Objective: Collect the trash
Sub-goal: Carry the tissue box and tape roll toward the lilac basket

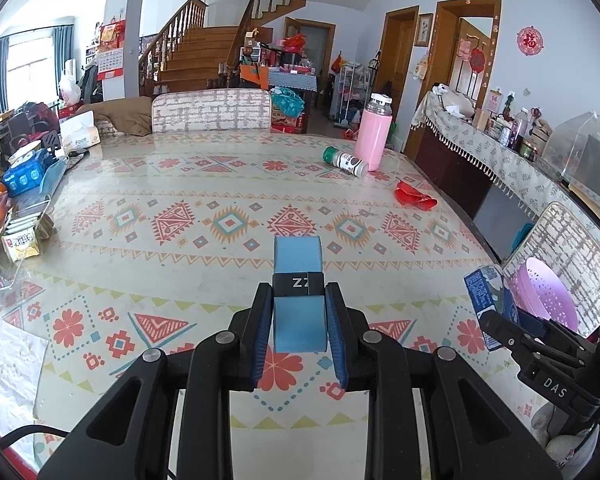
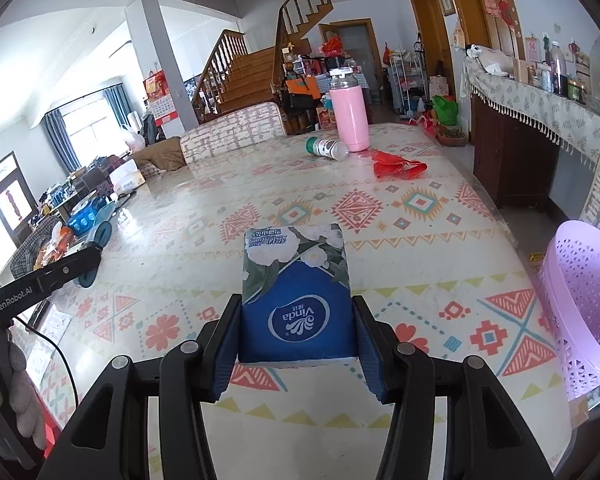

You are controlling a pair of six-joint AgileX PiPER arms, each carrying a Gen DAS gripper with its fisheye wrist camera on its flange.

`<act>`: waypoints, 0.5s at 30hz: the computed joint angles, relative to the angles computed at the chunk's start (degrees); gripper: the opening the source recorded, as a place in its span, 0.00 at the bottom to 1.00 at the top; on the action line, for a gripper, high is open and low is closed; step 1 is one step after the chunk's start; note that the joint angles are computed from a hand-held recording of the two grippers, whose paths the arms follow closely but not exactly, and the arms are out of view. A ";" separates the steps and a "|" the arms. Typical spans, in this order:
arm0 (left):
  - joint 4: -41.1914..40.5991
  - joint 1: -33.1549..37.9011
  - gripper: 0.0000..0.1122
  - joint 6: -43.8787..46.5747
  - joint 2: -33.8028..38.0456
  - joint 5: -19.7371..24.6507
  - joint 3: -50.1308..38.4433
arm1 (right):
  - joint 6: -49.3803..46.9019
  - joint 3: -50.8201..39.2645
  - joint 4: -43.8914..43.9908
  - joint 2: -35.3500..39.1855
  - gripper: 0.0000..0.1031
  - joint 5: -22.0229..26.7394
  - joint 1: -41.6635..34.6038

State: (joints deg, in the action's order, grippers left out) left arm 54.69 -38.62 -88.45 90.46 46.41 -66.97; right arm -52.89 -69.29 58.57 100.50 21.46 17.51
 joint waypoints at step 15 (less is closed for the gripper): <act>-2.25 1.24 0.23 3.82 4.04 -1.47 -3.47 | -6.47 1.70 6.75 0.16 0.55 0.05 -1.40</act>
State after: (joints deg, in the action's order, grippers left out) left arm 52.44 -37.39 -84.63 94.51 44.95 -70.43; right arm -59.36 -67.59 65.32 100.66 21.51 16.11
